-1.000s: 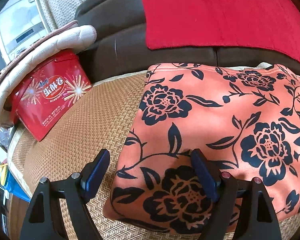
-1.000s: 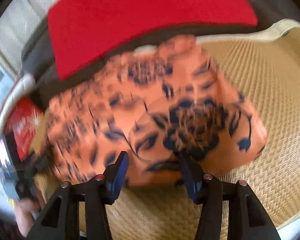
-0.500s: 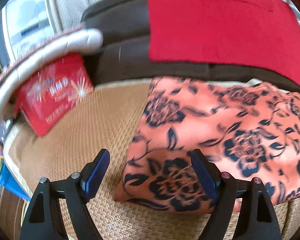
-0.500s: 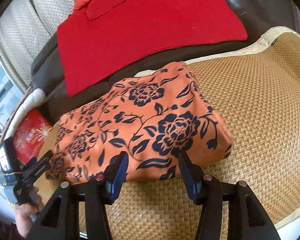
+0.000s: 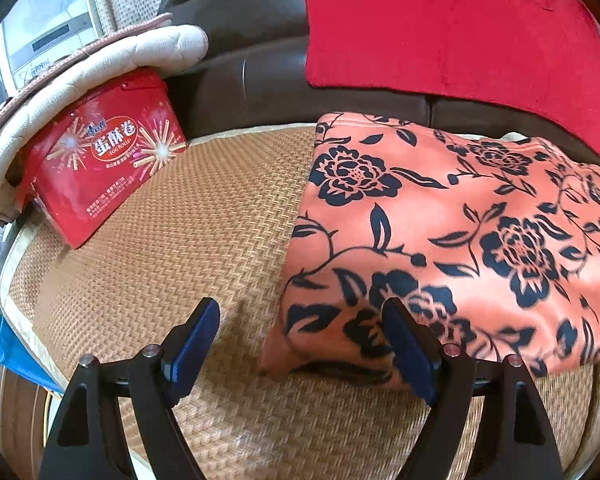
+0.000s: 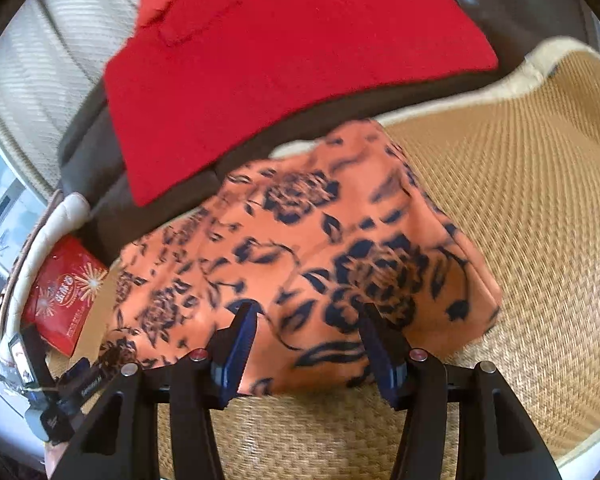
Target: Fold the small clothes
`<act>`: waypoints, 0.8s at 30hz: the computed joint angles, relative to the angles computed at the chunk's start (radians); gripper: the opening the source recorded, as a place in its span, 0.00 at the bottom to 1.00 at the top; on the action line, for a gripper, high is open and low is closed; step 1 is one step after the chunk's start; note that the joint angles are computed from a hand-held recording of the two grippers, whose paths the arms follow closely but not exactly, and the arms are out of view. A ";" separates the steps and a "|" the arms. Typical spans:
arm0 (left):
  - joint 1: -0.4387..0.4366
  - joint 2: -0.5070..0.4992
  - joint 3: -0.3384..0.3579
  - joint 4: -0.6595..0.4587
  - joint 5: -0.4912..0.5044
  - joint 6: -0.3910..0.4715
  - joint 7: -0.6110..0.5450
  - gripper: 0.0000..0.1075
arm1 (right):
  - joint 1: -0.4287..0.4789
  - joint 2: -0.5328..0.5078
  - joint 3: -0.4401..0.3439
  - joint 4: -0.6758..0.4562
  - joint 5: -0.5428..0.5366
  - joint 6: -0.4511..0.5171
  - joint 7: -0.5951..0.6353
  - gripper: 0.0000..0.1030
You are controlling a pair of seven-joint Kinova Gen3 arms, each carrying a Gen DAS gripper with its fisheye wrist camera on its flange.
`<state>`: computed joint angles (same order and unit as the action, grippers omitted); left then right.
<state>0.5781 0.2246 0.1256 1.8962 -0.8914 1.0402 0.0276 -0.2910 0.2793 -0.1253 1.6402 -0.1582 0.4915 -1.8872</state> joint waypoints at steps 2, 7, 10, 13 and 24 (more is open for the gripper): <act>0.007 -0.025 0.007 0.025 -0.002 -0.009 0.007 0.78 | 0.009 -0.007 -0.026 0.014 -0.023 -0.037 0.030 0.56; 0.029 -0.062 0.043 0.077 -0.028 0.019 0.034 0.78 | -0.012 0.017 -0.060 -0.010 -0.056 -0.055 0.080 0.56; 0.039 -0.077 0.056 0.092 -0.063 0.051 0.068 0.78 | -0.036 0.029 -0.063 -0.019 -0.055 -0.053 0.084 0.56; 0.026 -0.106 0.065 0.113 -0.080 0.040 0.108 0.78 | -0.069 0.034 -0.056 -0.025 -0.032 -0.056 0.081 0.56; -0.031 -0.146 0.091 0.133 -0.108 -0.009 0.154 0.78 | -0.102 0.049 -0.039 -0.041 0.012 -0.050 0.044 0.56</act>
